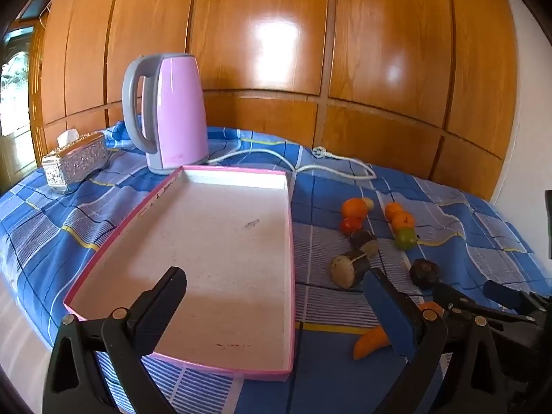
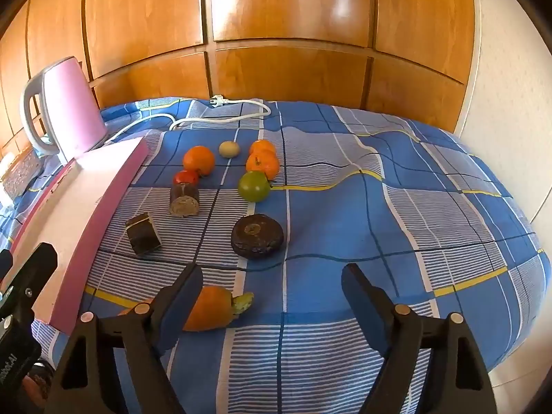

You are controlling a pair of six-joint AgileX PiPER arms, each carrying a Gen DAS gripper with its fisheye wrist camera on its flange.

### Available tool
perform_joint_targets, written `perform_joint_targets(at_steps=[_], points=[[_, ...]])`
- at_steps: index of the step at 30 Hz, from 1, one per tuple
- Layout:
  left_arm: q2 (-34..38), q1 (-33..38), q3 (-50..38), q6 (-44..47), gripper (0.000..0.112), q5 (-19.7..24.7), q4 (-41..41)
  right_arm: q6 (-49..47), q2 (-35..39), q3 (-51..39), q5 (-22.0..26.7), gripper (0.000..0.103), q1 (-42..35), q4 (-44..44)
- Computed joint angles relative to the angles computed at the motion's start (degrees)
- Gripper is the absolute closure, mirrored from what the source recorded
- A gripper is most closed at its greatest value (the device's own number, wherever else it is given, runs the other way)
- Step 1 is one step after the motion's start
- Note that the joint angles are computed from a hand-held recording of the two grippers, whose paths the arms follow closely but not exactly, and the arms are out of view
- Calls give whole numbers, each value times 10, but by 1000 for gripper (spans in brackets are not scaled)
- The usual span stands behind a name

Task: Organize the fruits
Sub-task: 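Move left gripper to the orange carrot while right gripper approaches the dark round fruit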

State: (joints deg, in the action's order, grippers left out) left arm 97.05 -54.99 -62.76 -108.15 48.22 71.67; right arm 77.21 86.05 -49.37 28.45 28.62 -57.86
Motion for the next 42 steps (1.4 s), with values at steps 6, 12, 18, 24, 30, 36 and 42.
perform_joint_targets(at_steps=[6, 12, 18, 24, 30, 36, 42], points=[[6, -2, -9, 27, 10, -8, -6, -7, 0, -2, -2, 29, -5, 11], [-2, -4, 4, 19, 10, -13, 11, -5, -4, 2, -9, 33, -11, 19], [-4, -8, 21, -16, 10, -29, 59, 0, -9, 7, -16, 34, -18, 25], [-3, -6, 20, -2, 25, -60, 79, 3, -25, 19, -44, 37, -44, 42], [-3, 5, 15, 62, 50, -154, 49, -10, -43, 34, -86, 40, -87, 84], [37, -2, -38, 225, 50, -192, -52, -119, -44, 37, -123, 41, -127, 211], [87, 12, -113, 453, 47, -196, -231, -147, -47, 43, -136, 41, -135, 244]])
